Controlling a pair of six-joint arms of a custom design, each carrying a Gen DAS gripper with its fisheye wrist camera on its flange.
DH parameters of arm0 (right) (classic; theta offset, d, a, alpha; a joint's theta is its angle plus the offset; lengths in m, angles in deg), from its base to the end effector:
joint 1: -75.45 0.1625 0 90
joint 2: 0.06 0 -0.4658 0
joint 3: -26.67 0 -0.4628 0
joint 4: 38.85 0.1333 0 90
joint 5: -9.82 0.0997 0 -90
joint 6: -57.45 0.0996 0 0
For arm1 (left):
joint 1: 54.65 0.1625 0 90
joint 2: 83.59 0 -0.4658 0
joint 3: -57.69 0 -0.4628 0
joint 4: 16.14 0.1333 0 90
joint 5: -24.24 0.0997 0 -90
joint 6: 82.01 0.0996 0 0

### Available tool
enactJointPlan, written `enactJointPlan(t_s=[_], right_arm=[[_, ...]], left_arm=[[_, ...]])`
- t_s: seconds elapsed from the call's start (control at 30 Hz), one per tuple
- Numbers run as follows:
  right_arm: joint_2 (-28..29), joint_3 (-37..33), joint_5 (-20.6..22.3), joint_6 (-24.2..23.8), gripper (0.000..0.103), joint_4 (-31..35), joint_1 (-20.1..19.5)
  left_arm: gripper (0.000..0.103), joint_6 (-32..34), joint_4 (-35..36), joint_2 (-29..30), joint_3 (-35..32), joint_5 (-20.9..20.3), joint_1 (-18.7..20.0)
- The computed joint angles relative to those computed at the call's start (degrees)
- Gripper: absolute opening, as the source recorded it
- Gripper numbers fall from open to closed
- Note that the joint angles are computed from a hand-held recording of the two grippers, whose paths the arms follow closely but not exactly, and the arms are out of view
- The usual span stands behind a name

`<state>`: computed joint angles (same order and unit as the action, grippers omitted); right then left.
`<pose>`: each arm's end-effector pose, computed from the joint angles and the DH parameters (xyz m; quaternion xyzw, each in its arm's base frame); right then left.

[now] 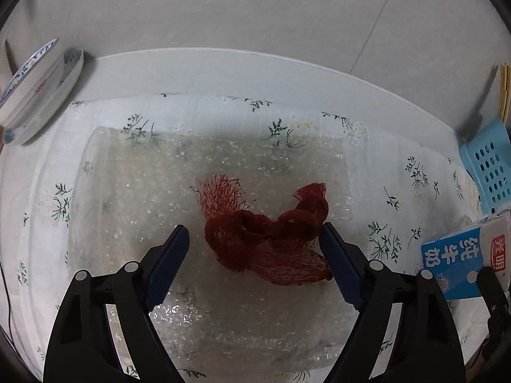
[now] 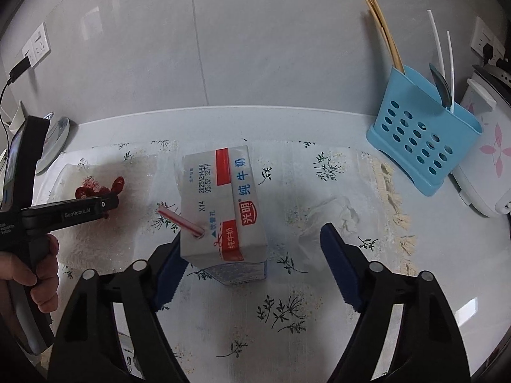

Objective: Collect trash
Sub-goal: 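Grasp the red mesh net with the left tool while the right tool grasps the milk carton, then carry the red mesh net and milk carton down over the trash bin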

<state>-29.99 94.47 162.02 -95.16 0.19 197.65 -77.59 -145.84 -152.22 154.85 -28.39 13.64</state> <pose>0.4019 -0.5534 0.0430 -0.0231 -0.8524 0.3397 0.3968 -0.0750 -0.7122 0.3169 0.1828 0.9254 -0.1391 0.3014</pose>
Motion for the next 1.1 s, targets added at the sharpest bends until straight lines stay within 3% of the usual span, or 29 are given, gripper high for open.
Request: enactJointPlan(t_s=[0.13, 0.23, 0.33, 0.6, 1.1], right_arm=[[0.0, 0.1, -0.5, -0.1, 0.064, 0.0, -0.3], [-0.4, 0.6, -1.1, 0.5, 0.050, -0.5, -0.4], [-0.6, 0.9, -1.4, 0.4, 0.044, -0.8, -0.4], [-1.3, 2.2, -0.9, -0.3, 0.040, -2.7, 0.0], [-3.4, 5.7, 0.4, 0.5, 0.039, -5.2, 2.6]], left_arm=[[0.060, -0.1, -0.6, 0.1, -0.1, -0.3, -0.2], [0.046, -1.3, -0.7, -0.4, -0.1, -1.7, 0.1], [0.039, -1.5, -1.2, -0.9, 0.3, -2.3, 0.1], [0.033, 0.0, -2.9, -2.9, 2.5, -3.2, -0.2], [0.033, 1.1, -3.1, -9.6, 6.7, -5.0, -1.8]])
